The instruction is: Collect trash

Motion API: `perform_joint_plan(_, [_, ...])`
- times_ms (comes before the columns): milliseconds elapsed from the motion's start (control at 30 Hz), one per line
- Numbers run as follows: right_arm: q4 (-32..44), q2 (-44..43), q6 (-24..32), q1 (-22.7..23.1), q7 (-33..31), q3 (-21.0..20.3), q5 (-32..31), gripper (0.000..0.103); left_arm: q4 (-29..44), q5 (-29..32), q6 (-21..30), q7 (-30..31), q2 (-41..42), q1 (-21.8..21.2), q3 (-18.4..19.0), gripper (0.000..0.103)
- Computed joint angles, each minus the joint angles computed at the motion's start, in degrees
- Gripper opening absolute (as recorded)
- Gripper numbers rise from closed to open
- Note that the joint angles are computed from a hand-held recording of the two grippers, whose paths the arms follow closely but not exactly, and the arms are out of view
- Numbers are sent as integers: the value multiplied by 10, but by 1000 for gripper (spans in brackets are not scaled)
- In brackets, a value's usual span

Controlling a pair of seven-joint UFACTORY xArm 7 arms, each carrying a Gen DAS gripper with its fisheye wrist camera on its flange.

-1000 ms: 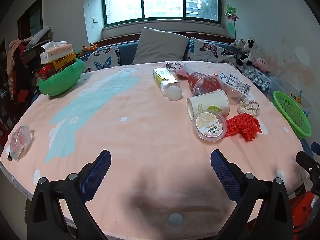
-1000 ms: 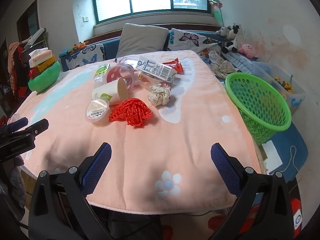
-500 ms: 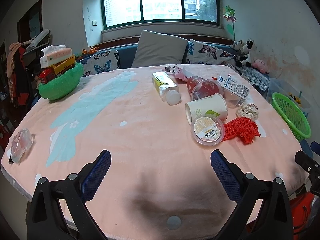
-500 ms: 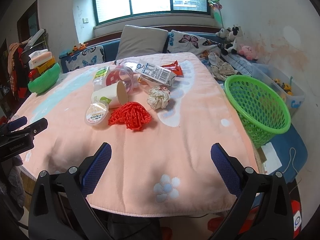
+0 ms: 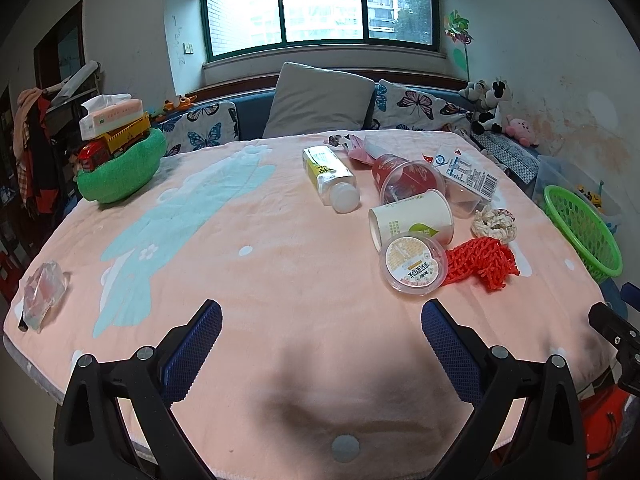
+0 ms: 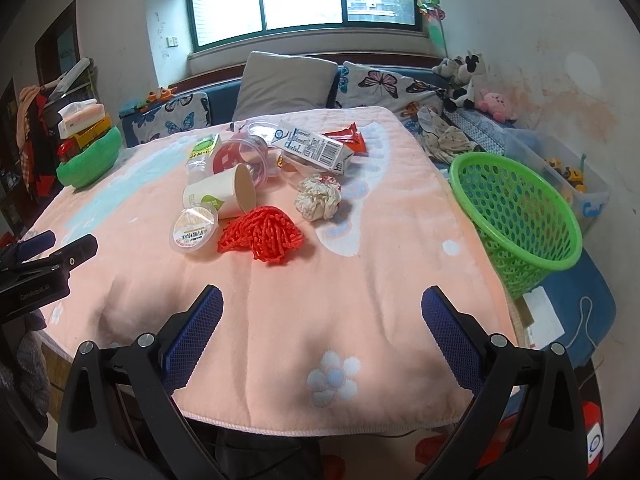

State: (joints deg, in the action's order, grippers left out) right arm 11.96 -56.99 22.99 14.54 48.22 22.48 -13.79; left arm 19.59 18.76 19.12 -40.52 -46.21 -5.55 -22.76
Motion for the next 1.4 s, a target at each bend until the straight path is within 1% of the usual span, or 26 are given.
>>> perform_joint_plan(100, [-1, 0, 0, 1, 0, -1, 0, 99, -3, 1, -1, -7, -2, -1, -6, 97])
perform_joint_plan(600, [2, 2, -2, -2, -4, -3, -2, 99, 5, 5, -1, -1, 6, 1, 2, 97])
perform_joint_plan(667, [3, 3, -4, -3, -6, -5, -1, 99, -1, 3, 0, -9, 1, -1, -5, 97])
perform_joint_plan(800, [5, 6, -5, -4, -8, -4, -2, 99, 3, 4, 1, -9, 4, 0, -4, 97])
perform_joint_plan(1000, [9, 15, -11, -10, -11, -4, -2, 99, 17, 10, -1, -9, 20, 11, -4, 97])
perform_joint_plan(1400, [18, 36, -29, -29, -23, -6, -9, 99, 22, 18, -7, -17, 28, 25, -7, 97])
